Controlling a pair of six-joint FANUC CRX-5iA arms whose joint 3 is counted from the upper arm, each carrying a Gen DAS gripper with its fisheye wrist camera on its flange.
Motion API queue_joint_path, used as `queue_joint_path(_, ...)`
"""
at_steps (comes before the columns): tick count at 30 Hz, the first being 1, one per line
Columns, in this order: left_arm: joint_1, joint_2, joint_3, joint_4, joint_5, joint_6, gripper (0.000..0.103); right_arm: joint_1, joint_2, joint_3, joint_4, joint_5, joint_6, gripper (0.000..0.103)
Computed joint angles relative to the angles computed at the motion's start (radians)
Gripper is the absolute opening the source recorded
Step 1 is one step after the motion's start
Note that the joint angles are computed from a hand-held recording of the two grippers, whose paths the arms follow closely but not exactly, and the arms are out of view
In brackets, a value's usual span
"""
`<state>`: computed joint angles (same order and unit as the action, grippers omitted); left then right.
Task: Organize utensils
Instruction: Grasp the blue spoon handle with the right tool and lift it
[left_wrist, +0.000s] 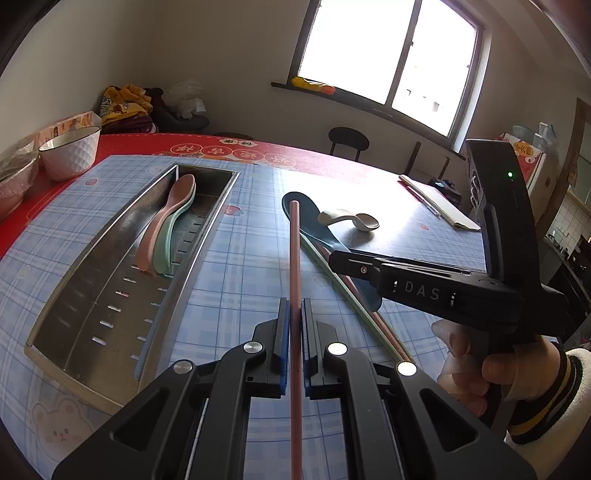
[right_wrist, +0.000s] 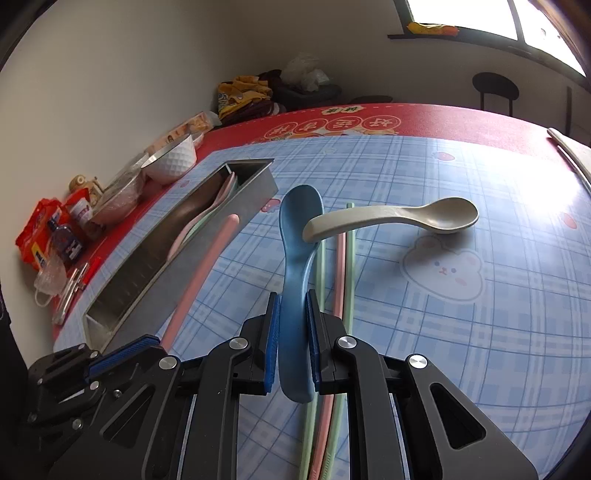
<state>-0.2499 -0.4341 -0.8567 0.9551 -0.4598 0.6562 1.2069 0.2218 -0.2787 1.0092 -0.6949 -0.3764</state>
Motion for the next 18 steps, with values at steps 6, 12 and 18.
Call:
queue_joint_path(6, 0.002, 0.003, 0.003, -0.008, -0.004, 0.006, 0.006, -0.01, -0.032, -0.075, 0.169, 0.038, -0.137, 0.014)
queue_joint_path(12, 0.003, 0.006, 0.005, -0.014, -0.004, 0.011, 0.006, -0.004, -0.065, -0.148, 0.319, -0.041, -0.368, 0.014)
queue_joint_path(18, 0.001, 0.006, 0.008, -0.026, -0.001, 0.018, 0.006, -0.004, -0.096, -0.208, 0.408, -0.091, -0.537, 0.014)
